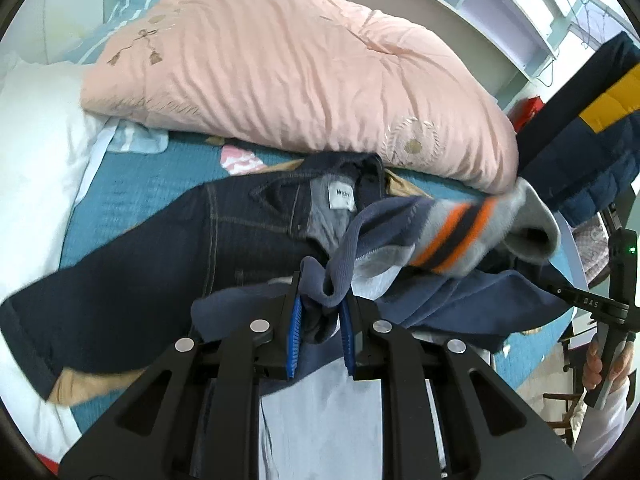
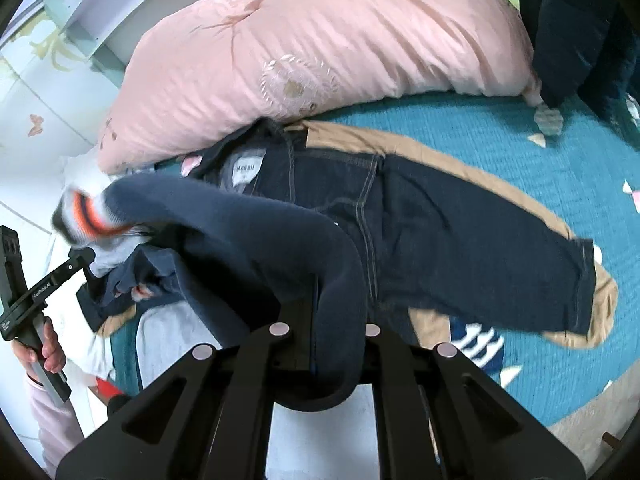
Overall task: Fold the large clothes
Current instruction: 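Lift the hem and fold it up toward the collar with both grippers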
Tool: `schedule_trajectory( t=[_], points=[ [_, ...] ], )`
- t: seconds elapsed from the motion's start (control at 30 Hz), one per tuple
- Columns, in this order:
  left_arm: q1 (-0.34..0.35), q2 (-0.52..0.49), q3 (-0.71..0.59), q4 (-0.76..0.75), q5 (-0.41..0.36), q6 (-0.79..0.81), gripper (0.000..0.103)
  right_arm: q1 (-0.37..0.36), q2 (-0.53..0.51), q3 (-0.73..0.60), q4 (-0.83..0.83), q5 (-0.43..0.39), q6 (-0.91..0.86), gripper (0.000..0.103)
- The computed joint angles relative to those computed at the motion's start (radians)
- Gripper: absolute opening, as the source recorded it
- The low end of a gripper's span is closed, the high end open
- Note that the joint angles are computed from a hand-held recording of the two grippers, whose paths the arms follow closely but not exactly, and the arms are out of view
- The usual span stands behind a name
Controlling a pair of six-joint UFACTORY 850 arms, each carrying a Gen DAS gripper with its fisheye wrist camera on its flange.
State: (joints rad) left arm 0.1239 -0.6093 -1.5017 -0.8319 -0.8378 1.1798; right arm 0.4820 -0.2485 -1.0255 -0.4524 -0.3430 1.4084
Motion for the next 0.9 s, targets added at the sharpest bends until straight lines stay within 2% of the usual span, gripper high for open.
schedule_trajectory(
  t=[0.13,0.33,0.57,0.73,0.9],
  points=[
    [0.047,0.068,0.107,-0.025,-0.016,0.066,0.016,0.055,0.035,0.057,-0.032,0.008,0.088,0.005],
    [0.120,0.140,0.266,0.017,-0.016,0.142,0.017,0.123,0.051,0.127,0.034,0.041,0.098,0.005],
    [0.166,0.154,0.429,0.125,0.075,0.195,0.017,0.147,0.015,0.205,0.234,0.134,0.020,0.005],
    [0.194,0.159,0.482,0.117,0.103,0.264,0.017,0.163,-0.014,0.209,0.255,0.122,-0.001,0.005],
    [0.220,0.191,0.517,0.125,0.096,0.291,0.017,0.196,-0.047,0.168,0.226,0.021,-0.026,0.005]
  ],
)
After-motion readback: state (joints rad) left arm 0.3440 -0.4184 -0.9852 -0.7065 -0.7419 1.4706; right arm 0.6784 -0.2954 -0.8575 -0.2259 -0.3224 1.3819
